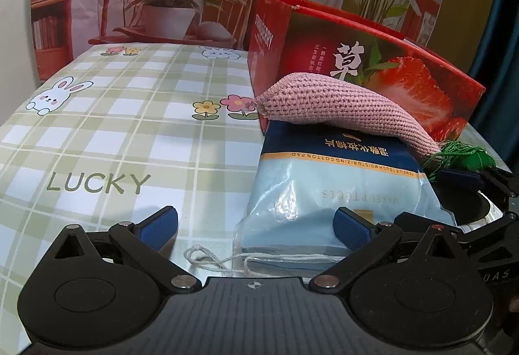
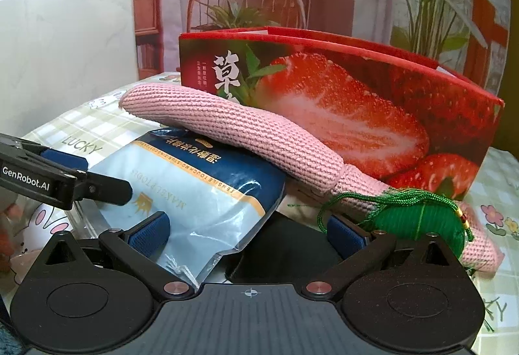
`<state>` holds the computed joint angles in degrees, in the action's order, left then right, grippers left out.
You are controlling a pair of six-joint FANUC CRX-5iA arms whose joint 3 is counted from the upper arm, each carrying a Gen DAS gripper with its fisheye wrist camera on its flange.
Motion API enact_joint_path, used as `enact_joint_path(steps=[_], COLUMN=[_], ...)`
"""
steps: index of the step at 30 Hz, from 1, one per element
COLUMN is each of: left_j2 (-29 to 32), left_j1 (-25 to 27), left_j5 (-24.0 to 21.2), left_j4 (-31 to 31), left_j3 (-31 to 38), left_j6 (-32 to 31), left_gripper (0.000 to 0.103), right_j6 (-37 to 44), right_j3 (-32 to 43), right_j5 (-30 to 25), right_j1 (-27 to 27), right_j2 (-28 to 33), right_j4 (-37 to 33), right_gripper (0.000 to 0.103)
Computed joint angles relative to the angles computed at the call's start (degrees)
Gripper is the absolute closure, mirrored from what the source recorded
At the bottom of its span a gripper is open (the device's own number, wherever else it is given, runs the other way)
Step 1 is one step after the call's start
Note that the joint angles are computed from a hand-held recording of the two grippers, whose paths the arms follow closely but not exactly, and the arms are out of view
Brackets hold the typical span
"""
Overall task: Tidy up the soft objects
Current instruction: 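Close the left gripper on the cotton pad bag while the right gripper also grips it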
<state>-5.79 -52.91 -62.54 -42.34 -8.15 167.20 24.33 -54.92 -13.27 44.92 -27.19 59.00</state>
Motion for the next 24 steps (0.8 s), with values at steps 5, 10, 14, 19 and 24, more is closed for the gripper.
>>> enact_joint_path(steps=[5,10,14,19,24], left_j2=[-0.2,-0.8,-1.6,-5.1,-6.4], left_j1=[-0.7,-0.5,2.8,8.8,10.2], left_j5=[-0.2,0.6,2.2,8.9,9.4], left_j4=[-0.8,-0.8,4.2,11.1,8.5], left_j3=[-0.2,-0.9,-1.0,-3.9,-3.6], left_j6=[0.3,0.4,-3.4,-7.7,-5.6], left_gripper=[0.000,0.000,0.000,0.021,0.027], right_j6=[3.3,4.1,5.1,7.0,11.3], right_j3=[1.1,1.5,1.6,2.1,3.4], right_j5=[-1.0,-1.2,-0.6,-0.5,-1.3], right_j1=[1.2,1.6,1.5,1.6,2.2], right_j2=[0.1,0.3,0.2,0.4,0.6], right_j4=[-5.5,-7.3,-8.7,-11.1,-16.9], right_gripper=[0.000,0.000,0.000,0.000,0.000])
